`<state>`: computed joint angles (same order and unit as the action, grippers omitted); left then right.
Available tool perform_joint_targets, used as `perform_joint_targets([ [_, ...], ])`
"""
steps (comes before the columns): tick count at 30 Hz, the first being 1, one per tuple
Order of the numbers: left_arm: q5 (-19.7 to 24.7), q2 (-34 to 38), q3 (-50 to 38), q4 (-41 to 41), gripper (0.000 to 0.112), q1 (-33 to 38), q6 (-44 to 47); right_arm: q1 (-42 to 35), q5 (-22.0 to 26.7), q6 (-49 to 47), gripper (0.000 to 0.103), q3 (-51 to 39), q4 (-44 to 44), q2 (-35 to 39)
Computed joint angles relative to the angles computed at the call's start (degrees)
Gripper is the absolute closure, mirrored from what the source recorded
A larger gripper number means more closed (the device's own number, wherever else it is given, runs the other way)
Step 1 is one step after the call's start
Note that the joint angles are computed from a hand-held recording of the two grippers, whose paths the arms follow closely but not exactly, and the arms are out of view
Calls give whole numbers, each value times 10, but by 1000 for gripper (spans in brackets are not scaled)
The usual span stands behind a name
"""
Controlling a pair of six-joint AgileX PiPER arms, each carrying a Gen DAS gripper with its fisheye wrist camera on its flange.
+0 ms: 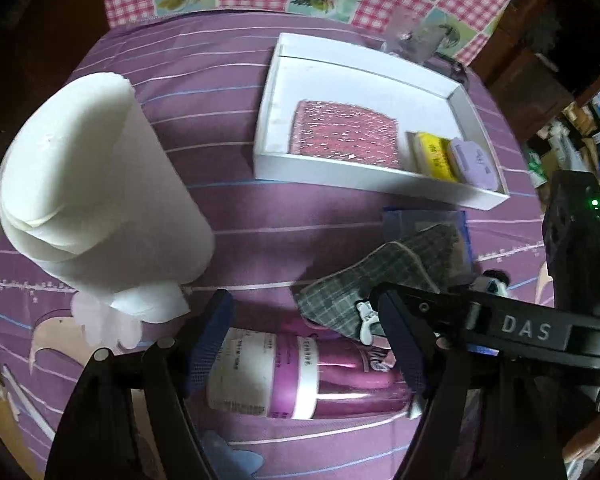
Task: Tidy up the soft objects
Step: 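Grasp the green plaid pouch with the right tool and lift it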
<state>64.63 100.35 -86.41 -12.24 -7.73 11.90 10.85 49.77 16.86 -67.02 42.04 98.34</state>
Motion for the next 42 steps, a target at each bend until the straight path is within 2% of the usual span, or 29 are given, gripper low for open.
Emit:
perform_joint_targets([
  [7, -11, -6, 6, -3, 38, 0, 3, -9, -21, -29, 60, 18, 22, -20],
  [9, -12, -8, 6, -15, 38, 7, 8, -18, -23, -39, 67, 28, 34, -40],
  [13, -17, -18, 10, -41, 38, 22, 22, -33, -42, -34, 74, 46, 30, -84],
  [18, -17, -30, 16, -91, 37, 39, 53, -60, -52, -36, 75, 71, 32, -141],
  [24, -18, -40, 27, -136, 37, 36, 79, -76, -62, 19, 75, 77, -34, -199],
  [31, -29, -54, 44, -139, 37, 2, 93, -117, -55, 21, 75, 100, -42, -246],
  [37, -37, -57, 60, -147, 37, -36, 103, -129, -60, 86, 75, 105, -114, -265],
  [42, -47, -48, 74, -167, 37, -66, 103, -179, -53, 59, 75, 125, -90, -283],
])
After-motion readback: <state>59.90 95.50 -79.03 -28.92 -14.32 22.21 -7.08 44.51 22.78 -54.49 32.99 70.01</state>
